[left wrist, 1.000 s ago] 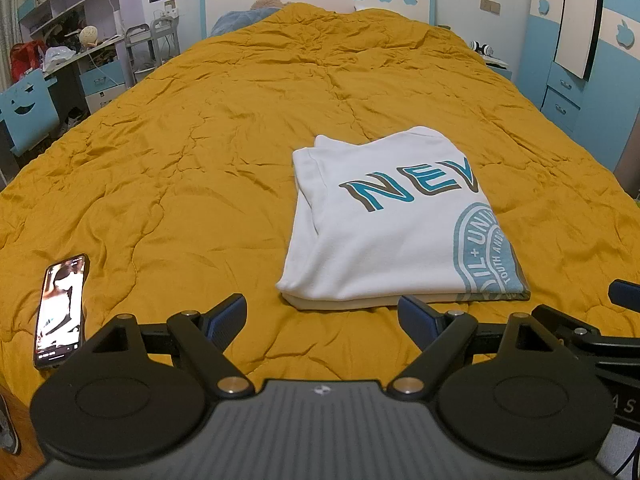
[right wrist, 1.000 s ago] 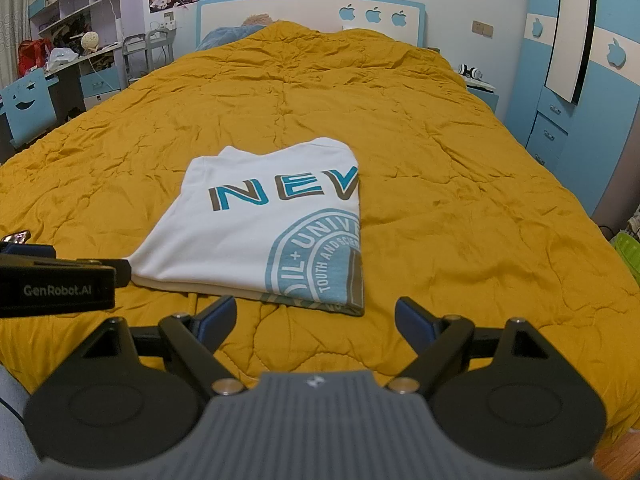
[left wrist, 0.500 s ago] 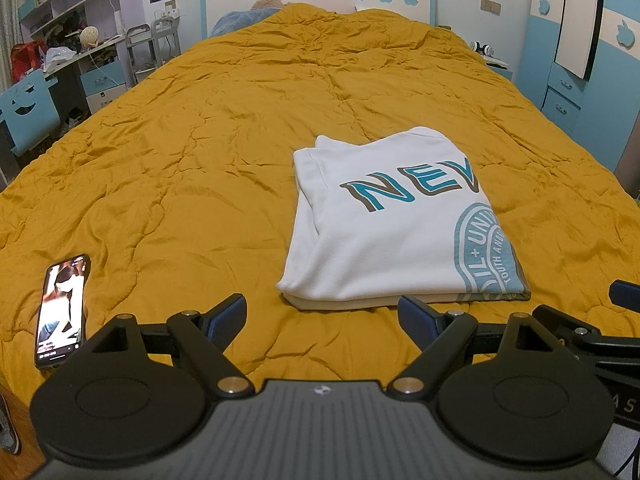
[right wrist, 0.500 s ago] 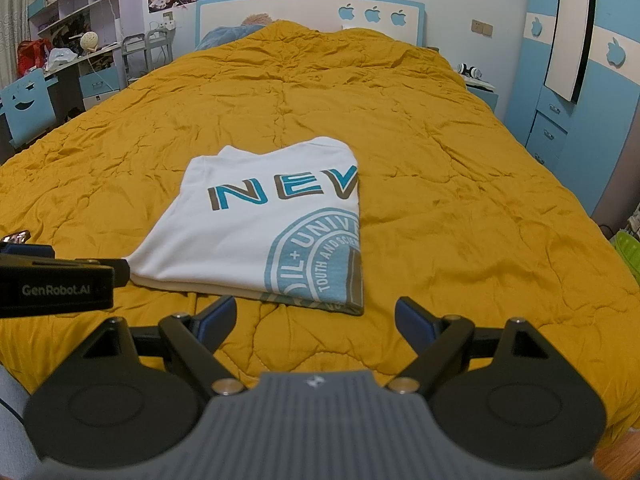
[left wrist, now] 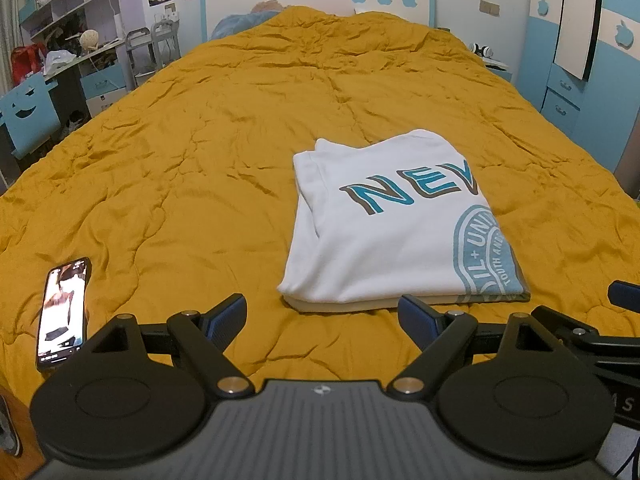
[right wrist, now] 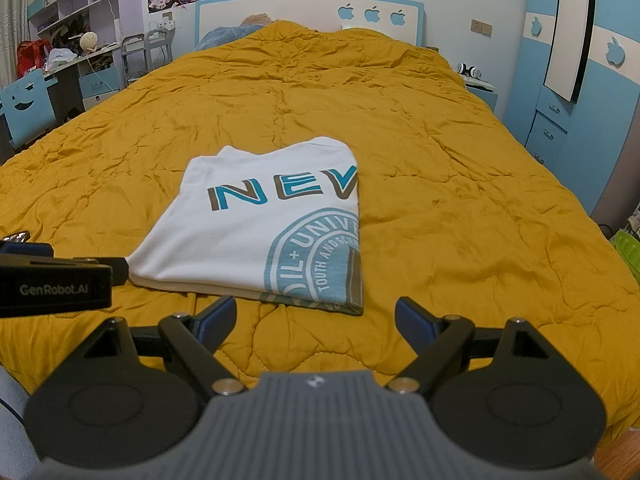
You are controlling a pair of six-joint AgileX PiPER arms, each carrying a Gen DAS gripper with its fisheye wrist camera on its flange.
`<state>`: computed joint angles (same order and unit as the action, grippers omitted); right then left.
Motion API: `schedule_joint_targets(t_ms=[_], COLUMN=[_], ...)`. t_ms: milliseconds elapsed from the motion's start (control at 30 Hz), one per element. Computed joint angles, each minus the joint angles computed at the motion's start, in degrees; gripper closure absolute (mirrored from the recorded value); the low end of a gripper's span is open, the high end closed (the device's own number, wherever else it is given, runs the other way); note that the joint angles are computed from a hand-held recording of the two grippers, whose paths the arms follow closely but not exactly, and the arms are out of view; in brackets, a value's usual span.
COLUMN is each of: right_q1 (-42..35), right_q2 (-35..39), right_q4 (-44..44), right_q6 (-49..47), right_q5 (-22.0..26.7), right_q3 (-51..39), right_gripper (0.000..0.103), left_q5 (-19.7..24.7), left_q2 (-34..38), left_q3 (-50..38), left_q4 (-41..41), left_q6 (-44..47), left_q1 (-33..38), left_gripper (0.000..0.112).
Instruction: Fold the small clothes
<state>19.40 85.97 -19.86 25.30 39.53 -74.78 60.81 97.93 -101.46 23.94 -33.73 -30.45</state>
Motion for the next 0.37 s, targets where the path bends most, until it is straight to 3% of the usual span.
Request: schedule_joint_targets(t_ms=[367], right_q1=[0.0], right_q2=[0.0], right_q4=[0.0], right_q6=[0.0], right_q5=[0.1], right_q3=[0.0], right_gripper=[0.021], left_q5=[-0.1], left_q2=[0.2], left_q3=[-0.1], left_q4=[1.1], left_q6=[-0.6], left_q1=[-0.7], left_gripper=[0.012])
